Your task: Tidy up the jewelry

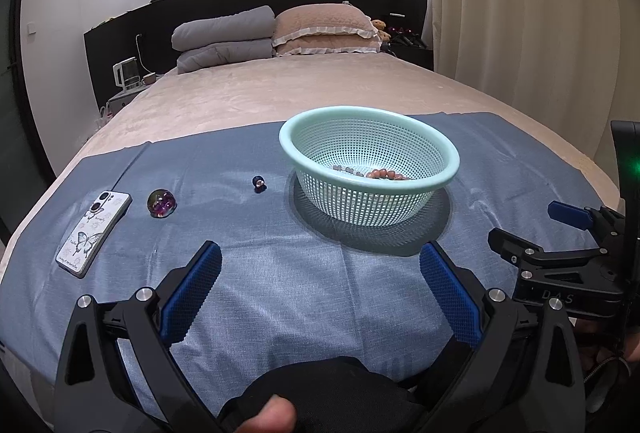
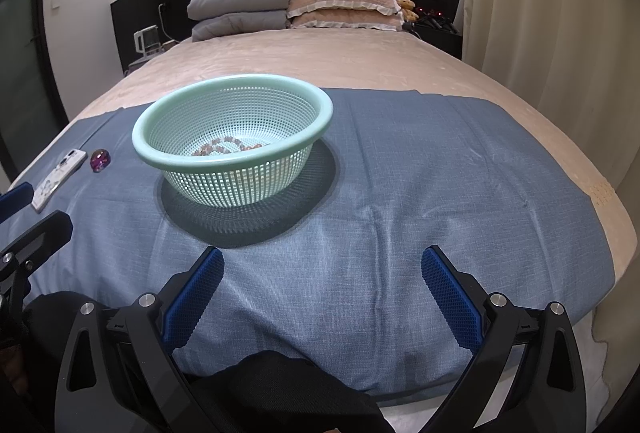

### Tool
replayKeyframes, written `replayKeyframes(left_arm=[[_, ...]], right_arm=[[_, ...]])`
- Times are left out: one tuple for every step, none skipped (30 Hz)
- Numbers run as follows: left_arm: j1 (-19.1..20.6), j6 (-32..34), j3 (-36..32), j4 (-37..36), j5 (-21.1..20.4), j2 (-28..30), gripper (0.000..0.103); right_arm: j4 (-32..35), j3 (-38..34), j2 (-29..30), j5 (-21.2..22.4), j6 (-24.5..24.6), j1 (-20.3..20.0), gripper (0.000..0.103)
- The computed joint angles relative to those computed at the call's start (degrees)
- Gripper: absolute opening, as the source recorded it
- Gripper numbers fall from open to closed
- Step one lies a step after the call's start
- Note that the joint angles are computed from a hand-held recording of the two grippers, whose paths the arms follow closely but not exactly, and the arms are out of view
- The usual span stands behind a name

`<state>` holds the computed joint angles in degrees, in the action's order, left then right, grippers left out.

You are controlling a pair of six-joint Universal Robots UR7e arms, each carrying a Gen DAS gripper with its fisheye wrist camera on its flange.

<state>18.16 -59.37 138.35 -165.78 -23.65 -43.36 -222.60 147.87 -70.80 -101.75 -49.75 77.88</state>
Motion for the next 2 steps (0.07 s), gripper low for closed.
replayKeyframes(left_arm=[[0.0, 0.0, 0.0, 0.0, 0.0, 0.0, 0.097], [0.0, -0.1, 0.0, 0.2, 0.0, 0.0, 0.097]], right_arm=[[0.0, 0.0, 0.0, 0.0, 0.0, 0.0, 0.095], [0.1, 0.0, -0.1, 0.0, 0.0, 0.0, 0.095]])
